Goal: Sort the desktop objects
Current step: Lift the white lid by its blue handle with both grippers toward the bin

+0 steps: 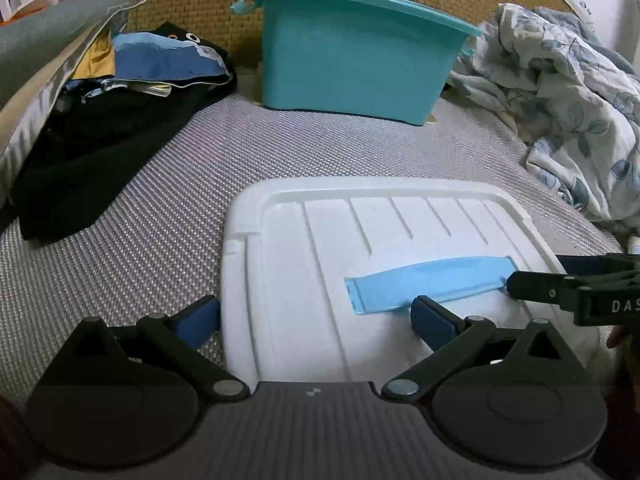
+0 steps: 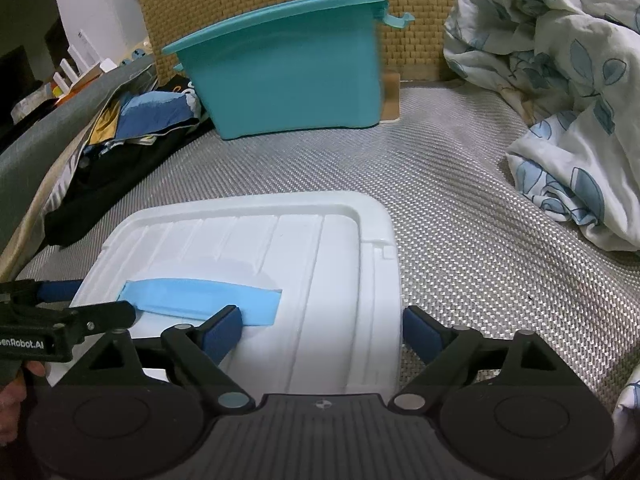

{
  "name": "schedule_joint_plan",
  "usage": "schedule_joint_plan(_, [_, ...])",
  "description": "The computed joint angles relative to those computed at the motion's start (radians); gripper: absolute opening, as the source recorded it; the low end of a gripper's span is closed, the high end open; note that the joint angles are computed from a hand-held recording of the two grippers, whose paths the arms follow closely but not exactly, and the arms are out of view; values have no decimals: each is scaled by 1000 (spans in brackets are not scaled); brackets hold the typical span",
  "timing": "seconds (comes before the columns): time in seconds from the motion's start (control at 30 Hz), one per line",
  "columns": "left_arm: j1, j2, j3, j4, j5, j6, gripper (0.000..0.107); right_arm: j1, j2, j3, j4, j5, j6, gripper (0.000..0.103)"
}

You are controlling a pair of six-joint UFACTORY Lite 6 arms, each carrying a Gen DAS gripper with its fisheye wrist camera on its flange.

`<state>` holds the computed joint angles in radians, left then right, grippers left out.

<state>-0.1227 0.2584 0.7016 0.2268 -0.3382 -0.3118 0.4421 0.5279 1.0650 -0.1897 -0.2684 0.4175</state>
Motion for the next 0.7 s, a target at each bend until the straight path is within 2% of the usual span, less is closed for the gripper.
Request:
schedule_joint_plan(0.13, [-16, -1, -11, -78, -17, 62, 103, 8, 1, -2, 24, -1, -29, 95])
schedule_joint_plan(0.27, [-15, 0, -10, -72, -18, 59, 103, 22, 2, -7, 101, -9, -103, 96])
schedule_joint_plan(0.37, [-17, -2, -13, -83, -26, 65, 103, 13, -2, -4, 33, 2, -40, 96])
schedule_joint_plan(0.43, [-21, -4, -14, -93, -29, 71, 103, -3, -9, -11, -42, -3, 40, 90])
schedule_joint_plan(0.5, [-23, -9, -20, -102, -35, 76, 103, -11, -21, -27, -35, -16, 51, 86])
schedule_joint_plan(0.7, [-14, -33, -41, -99, -68, 61, 103, -1, -29, -39, 29, -23, -13, 86])
